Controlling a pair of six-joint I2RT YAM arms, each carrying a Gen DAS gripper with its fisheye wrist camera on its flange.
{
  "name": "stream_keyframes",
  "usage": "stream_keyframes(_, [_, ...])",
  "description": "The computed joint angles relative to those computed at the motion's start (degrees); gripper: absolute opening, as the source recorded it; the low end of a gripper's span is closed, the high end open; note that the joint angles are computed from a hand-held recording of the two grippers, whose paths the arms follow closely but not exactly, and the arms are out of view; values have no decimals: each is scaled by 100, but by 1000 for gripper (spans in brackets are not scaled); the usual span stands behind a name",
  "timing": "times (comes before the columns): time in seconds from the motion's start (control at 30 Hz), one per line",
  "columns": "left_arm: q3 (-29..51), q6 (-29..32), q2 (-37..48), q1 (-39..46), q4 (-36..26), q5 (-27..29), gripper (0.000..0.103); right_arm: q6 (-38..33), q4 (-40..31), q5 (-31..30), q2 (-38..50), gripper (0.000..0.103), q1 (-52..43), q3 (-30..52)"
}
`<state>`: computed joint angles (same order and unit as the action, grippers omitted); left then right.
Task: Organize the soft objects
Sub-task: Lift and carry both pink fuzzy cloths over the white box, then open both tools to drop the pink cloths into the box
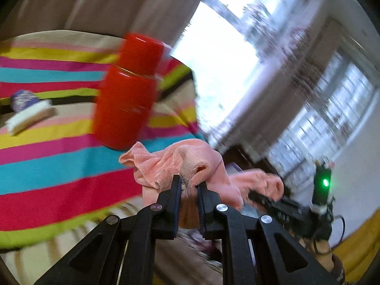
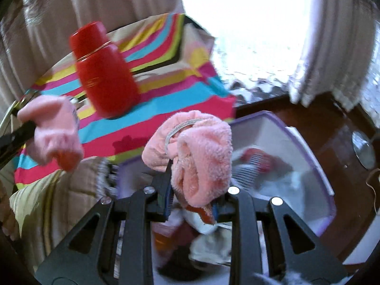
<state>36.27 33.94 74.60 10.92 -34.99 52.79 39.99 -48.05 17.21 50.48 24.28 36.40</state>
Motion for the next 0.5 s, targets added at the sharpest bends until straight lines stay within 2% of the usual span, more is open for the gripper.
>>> stream_keyframes(0.2, [-626, -368, -971, -1373, -145, -378, 14, -549, -832, -96, -1026, 29, -1047, -70])
stream_keyframes(0.3, [-798, -520, -1111, -2083, -212, -591, 14, -874, -1055, -246, -1377, 29, -1556, -75])
stream_keyframes(0.37, [-838, -516, -981, -2543, -242, -800, 19, -966, -1104, -298, -1475, 29, -1719, -64])
stream_keyframes(0.43, [-952, -742, -922, -3041, -42, -1251, 33, -1061, -1093, -347, -1511, 29, -1835, -49])
stream_keyframes(0.5, [-982, -837, -869, -3138, 51, -1435, 43, -1065, -1057, -345, -1509, 29, -1817, -46])
